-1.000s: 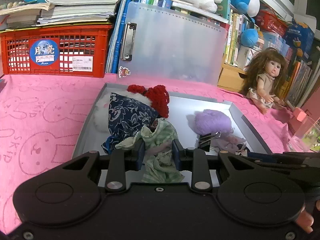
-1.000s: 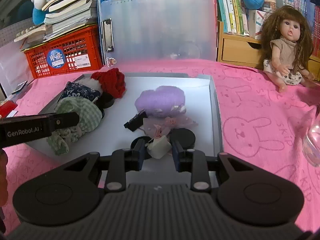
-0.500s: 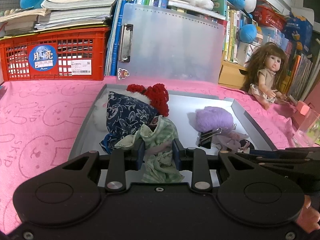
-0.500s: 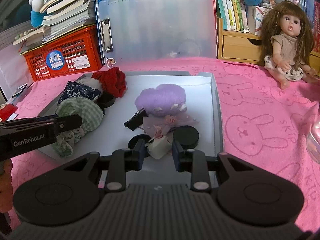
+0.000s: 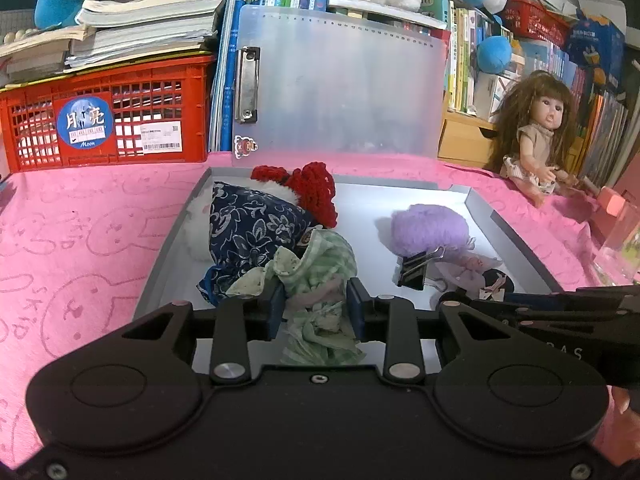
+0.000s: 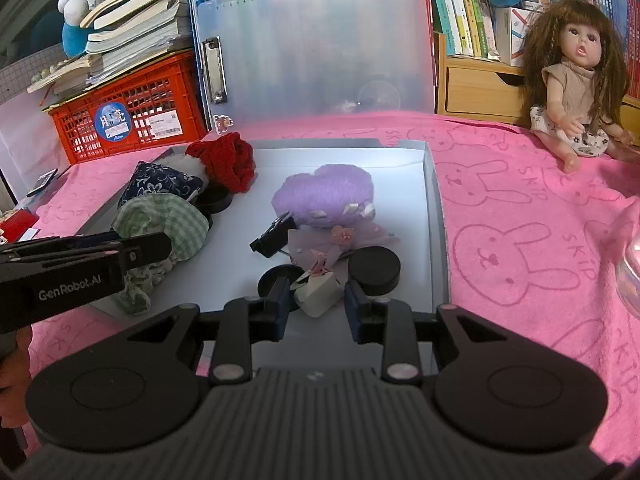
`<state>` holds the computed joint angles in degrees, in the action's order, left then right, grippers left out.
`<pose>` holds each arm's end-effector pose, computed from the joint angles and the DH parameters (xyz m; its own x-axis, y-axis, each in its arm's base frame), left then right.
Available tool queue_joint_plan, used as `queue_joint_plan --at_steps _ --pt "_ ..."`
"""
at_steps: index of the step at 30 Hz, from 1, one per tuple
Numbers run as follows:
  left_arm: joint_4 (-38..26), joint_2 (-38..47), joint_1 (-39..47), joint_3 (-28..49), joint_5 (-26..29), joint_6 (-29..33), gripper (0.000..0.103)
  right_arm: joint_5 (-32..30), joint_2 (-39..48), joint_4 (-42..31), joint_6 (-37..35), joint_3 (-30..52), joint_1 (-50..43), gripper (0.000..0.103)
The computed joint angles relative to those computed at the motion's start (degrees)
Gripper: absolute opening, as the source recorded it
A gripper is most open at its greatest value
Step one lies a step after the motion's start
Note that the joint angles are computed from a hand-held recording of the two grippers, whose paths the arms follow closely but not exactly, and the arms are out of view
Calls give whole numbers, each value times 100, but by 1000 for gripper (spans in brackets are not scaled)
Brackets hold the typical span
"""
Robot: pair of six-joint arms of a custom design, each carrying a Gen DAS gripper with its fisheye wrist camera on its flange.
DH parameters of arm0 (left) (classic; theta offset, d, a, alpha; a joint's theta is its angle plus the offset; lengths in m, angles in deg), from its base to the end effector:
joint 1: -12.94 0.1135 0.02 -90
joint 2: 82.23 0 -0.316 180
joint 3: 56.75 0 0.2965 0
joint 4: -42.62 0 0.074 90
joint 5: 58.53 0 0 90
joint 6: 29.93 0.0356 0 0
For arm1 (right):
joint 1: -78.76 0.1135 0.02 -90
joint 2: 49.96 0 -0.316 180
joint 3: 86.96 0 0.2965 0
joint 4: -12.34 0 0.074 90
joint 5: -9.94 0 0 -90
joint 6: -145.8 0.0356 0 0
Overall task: Organize objects
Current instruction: 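Lower both toys into the box and open both tools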
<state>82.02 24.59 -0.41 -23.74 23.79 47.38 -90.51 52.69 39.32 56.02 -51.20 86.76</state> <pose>0.2777 -0.0610 0.0695 -0.5631 -0.0901 -0.8215 -0.0022 0.9942 -0.1076 0.2855 0.0466 0.0792 -0.6364 -0.0856 -0.7666 -0.2722 0.9548 0.1193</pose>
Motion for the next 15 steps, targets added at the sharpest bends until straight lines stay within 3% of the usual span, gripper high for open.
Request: queue_joint_plan --at_steps 10,12,15 --pt "-19 1 -41 8 -30 15 38 -13 7 49 17 -28 9 38" --pt "-18 13 -47 14 -32 33 40 -1 9 65 5 -36 23 49" --pt "-29 7 -58 12 -18 49 44 -1 3 80 10 -52 40 53"
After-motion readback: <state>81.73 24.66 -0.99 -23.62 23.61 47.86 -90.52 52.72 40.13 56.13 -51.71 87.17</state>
